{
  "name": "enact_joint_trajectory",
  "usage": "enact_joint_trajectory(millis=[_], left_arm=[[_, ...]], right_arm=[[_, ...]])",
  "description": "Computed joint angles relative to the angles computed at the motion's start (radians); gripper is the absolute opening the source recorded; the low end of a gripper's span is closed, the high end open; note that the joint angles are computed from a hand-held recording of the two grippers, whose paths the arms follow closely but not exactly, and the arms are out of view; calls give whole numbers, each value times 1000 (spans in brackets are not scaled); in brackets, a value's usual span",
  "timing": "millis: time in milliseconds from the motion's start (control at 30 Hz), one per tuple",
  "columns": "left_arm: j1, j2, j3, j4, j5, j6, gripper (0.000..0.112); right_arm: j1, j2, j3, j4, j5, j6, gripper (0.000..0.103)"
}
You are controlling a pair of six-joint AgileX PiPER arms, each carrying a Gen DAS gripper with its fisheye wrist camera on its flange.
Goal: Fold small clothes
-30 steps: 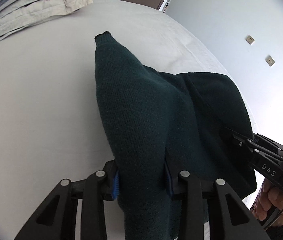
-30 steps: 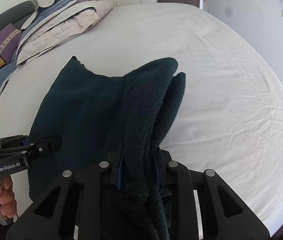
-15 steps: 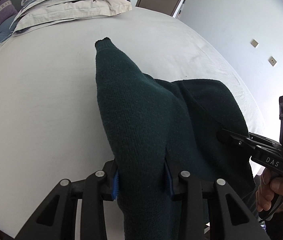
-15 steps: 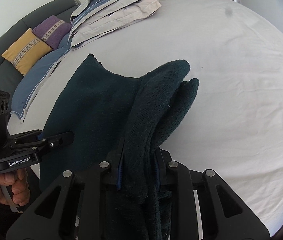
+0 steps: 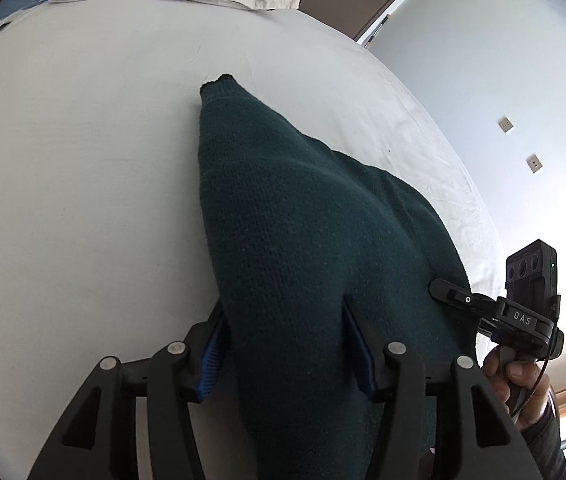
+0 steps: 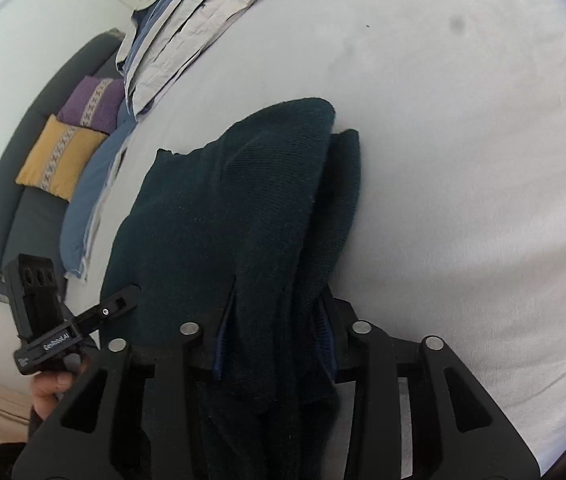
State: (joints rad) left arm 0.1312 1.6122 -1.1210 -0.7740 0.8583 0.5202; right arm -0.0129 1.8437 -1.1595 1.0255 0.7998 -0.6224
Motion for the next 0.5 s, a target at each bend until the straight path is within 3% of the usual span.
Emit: enact_joint_trajectory(millis=[133,233,433,500], left_arm=[[-27,-43,15,39,-25,-66,62],[-68,-112,35,126,-69,-145,60],[-97,-201,121,159,-102,-165,62],[-90,-191,158,153,-109,-147,62]], right_arm=[[14,-60,11,-100,-41,109,45],[-10,-113,10,-124,-5,142,46],[-97,-323,156,-173,114,62,46],[-95,-354,218,-247,80,67,46]])
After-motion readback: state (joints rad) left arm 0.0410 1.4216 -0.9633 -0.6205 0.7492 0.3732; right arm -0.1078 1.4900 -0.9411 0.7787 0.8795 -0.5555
